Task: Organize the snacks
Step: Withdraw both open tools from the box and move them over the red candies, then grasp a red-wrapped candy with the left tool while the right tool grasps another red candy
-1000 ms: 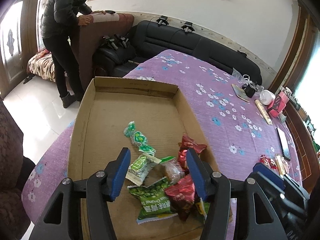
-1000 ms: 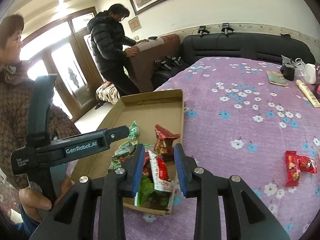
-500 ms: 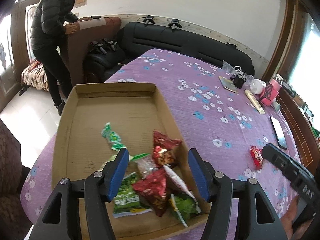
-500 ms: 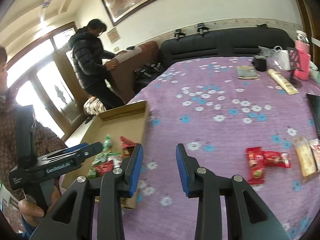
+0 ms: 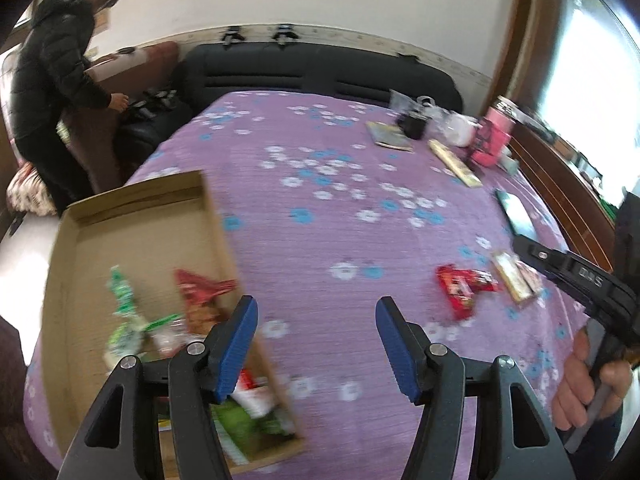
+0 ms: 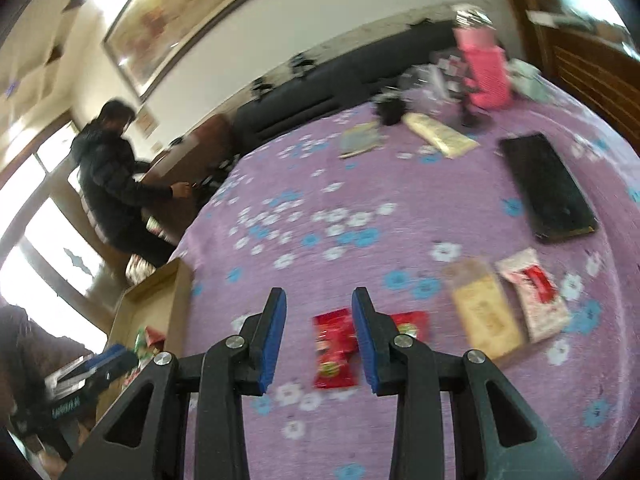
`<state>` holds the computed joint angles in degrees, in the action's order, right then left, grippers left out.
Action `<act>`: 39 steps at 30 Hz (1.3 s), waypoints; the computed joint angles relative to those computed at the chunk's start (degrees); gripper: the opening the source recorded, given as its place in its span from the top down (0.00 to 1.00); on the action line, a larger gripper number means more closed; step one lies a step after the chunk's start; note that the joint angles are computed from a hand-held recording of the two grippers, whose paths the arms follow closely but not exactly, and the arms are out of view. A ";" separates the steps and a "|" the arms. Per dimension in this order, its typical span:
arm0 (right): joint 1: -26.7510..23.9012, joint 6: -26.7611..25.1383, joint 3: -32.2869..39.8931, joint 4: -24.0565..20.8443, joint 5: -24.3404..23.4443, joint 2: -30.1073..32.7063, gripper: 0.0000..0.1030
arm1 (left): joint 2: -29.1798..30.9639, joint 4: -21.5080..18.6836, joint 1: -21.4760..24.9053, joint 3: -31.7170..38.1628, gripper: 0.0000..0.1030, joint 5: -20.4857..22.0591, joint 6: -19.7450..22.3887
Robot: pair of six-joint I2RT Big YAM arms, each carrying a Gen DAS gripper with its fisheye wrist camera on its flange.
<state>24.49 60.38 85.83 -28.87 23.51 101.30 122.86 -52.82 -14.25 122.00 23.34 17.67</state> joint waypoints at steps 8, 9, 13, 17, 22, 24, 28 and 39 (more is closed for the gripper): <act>-1.70 6.95 -2.81 -0.35 -3.69 -0.79 0.68 | 8.58 -14.61 -5.73 13.25 0.32 3.19 -0.01; -1.69 7.15 -2.94 -0.32 -3.49 -0.91 0.68 | 10.61 -16.85 -6.81 16.22 0.32 2.33 -0.29; -1.92 8.67 -4.09 -0.22 -2.44 -1.80 0.68 | 15.14 -21.03 -9.62 22.65 0.32 0.25 0.09; -2.44 9.86 -5.03 0.29 -3.02 -2.25 0.68 | 15.50 -18.78 -11.50 21.54 0.33 -3.31 0.61; -2.59 8.79 -4.95 0.18 -2.62 -2.24 0.68 | 12.17 -9.88 -12.27 13.15 0.60 -7.15 2.04; -2.76 8.06 -4.67 0.05 -2.68 -1.83 0.68 | 12.01 -8.93 -11.78 12.66 0.72 -7.44 2.40; -3.17 5.45 -2.43 -1.67 -3.90 0.38 0.68 | 13.62 -9.89 -9.90 15.55 0.72 -6.88 2.86; -1.60 -7.34 10.22 -12.97 -6.38 9.91 0.59 | 16.81 -11.49 -7.69 20.82 0.72 -2.58 0.58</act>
